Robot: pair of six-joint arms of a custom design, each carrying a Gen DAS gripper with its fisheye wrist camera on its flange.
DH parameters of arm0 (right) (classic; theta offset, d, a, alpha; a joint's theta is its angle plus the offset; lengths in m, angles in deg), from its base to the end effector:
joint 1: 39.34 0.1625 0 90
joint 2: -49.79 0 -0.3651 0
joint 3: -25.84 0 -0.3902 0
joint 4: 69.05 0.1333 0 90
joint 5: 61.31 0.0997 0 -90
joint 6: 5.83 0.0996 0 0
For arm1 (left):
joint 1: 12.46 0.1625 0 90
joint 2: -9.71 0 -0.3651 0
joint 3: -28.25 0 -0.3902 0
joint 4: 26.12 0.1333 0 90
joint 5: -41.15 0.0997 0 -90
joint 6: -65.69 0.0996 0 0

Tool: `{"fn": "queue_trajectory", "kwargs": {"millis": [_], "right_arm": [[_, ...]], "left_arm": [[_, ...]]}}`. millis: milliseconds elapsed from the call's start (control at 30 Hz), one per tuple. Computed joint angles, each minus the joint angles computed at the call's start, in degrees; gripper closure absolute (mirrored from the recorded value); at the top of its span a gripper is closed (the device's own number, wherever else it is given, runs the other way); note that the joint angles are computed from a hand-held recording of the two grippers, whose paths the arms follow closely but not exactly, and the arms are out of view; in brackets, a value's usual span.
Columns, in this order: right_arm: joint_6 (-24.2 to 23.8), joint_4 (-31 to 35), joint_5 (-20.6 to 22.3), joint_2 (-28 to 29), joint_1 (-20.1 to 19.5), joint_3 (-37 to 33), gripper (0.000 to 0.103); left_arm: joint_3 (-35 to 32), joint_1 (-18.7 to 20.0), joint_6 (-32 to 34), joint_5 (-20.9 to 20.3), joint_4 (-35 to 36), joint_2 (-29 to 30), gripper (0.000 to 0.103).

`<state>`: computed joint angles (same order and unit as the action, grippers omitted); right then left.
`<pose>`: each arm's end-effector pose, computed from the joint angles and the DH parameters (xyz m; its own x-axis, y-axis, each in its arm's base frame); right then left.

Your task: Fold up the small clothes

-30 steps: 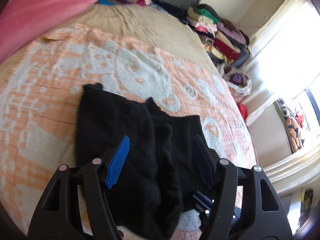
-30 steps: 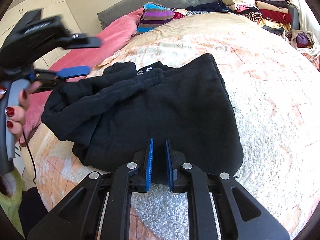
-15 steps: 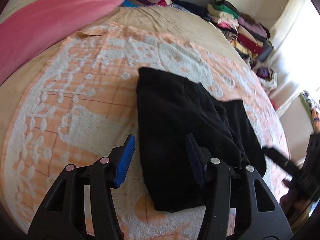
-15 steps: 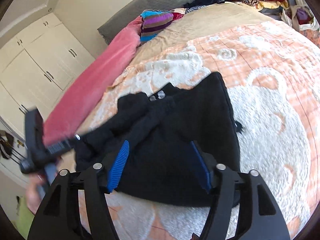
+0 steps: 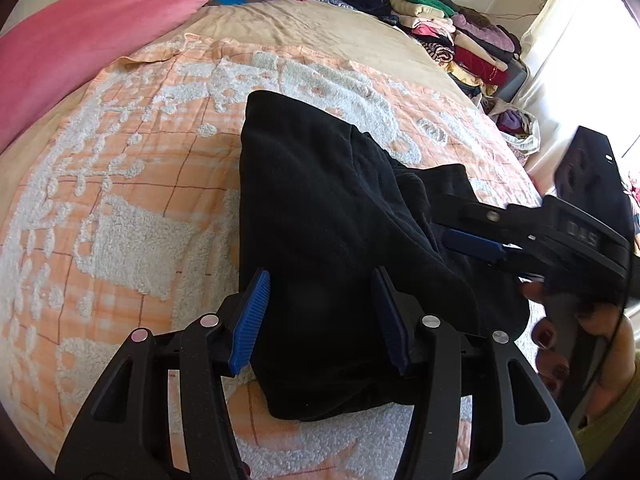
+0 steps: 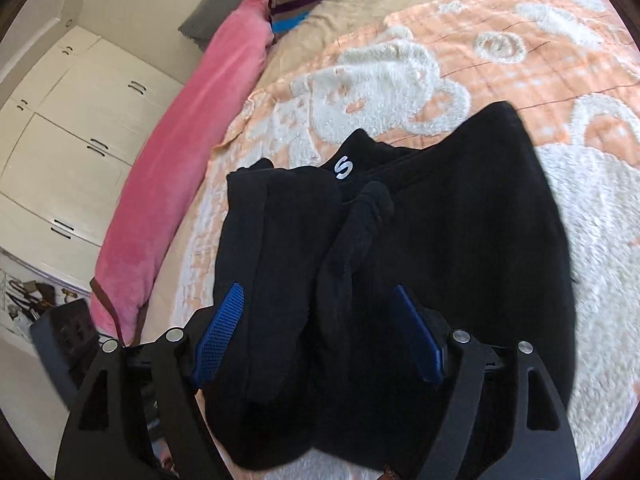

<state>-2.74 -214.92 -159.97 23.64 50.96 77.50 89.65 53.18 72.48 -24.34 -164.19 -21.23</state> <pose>0.1226 -0.8151 0.1208 -0.9878 0.1173 0.1025 0.0488 0.8578 -0.5117 -0.1593 -0.7752 0.0962 -0.8280 0.3618 -0.4284 0.4945 0.8313 -0.2537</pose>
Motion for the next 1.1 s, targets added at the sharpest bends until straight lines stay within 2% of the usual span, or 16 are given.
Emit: {"fn": "queue_trajectory", "kwargs": {"millis": [67,167,233,300,400,533,633,700,900,1000,1100], "right_arm": [[-0.21,1.80,-0.62,1.51,0.10,-2.66,0.032],[-1.62,3.84,-1.27,4.18,0.49,-7.08,0.052],[-2.85,6.12,-0.42,5.82,0.59,-10.07,0.053],[-3.88,8.06,-1.77,8.24,0.81,-13.93,0.051],[-2.37,11.24,-2.33,10.61,0.49,-17.98,0.050],[-2.41,11.04,-1.82,11.31,0.52,-18.70,0.051],[-3.85,9.39,-0.83,11.22,0.56,-18.03,0.063],[-5.11,7.31,0.60,10.62,0.56,-16.56,0.083],[-7.40,3.76,0.63,9.78,1.88,-15.03,0.090],[-8.70,-0.34,3.44,6.65,1.85,-11.07,0.091],[-10.53,-1.35,3.54,3.95,2.00,-8.79,0.091]], "left_arm": [[0.12,0.11,0.22,-0.25,0.04,-0.37,0.057],[0.52,0.10,1.41,0.26,-0.14,-0.73,0.053],[0.47,0.31,1.16,-0.63,0.57,-0.75,0.053],[0.46,0.46,0.90,-1.13,0.79,-0.69,0.053],[0.45,0.52,1.09,-1.41,0.89,-0.54,0.053],[0.94,0.51,1.18,-1.30,0.17,-0.53,0.053],[1.09,0.55,1.37,-1.30,-0.02,-0.63,0.053],[0.92,0.60,1.17,-1.36,0.12,-0.67,0.053],[0.90,0.34,1.27,-0.95,-0.02,-1.18,0.053],[0.82,0.23,1.15,-3.08,0.98,-1.98,0.048],[0.93,-0.12,1.32,-5.62,1.75,-2.38,0.046]]}}
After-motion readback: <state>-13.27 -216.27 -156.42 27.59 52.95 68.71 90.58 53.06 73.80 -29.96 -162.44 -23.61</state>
